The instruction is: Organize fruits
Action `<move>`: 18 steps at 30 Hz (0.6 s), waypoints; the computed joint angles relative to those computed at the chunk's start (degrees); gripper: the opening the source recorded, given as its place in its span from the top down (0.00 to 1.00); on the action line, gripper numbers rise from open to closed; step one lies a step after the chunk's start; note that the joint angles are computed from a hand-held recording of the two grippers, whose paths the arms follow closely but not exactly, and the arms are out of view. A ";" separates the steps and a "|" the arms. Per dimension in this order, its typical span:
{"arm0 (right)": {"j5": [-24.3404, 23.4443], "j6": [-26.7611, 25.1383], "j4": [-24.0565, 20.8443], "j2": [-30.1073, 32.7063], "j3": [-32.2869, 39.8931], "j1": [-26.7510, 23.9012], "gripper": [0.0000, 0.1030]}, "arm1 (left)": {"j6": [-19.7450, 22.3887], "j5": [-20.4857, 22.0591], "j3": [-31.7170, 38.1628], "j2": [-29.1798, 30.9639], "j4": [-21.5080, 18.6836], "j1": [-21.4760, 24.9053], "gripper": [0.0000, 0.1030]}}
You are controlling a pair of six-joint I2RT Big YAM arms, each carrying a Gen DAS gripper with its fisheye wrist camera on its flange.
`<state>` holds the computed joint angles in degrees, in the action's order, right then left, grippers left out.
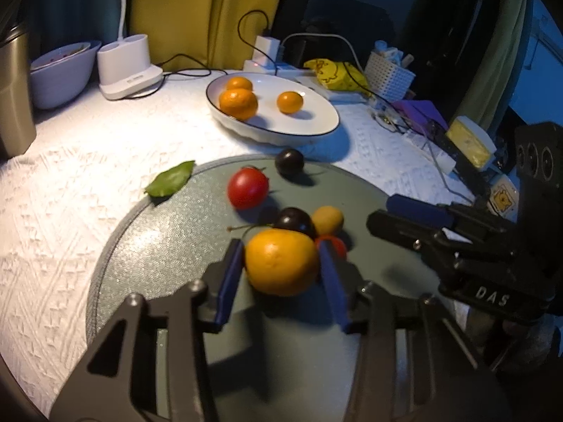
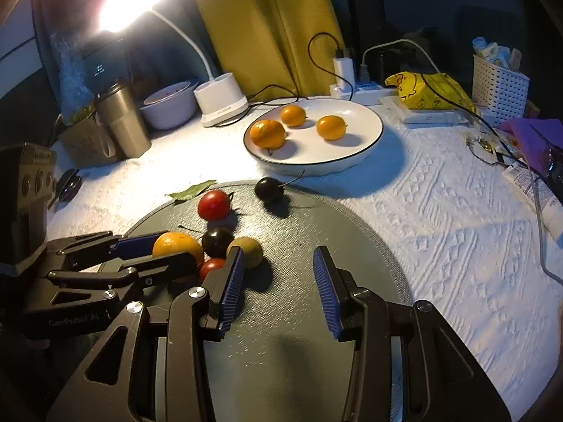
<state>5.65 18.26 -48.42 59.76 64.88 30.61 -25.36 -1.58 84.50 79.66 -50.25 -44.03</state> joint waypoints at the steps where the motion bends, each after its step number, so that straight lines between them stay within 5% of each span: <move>1: 0.10 0.04 -0.20 0.07 0.12 0.30 0.58 | -0.10 0.10 -0.23 -0.30 0.15 0.05 0.56; 18: -0.49 0.88 -2.52 3.59 2.62 4.45 0.58 | 0.74 -1.00 -3.78 -5.59 2.16 0.91 0.56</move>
<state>5.16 19.14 -50.94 63.35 67.50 35.06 -24.63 -2.58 80.72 74.07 -48.09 -43.12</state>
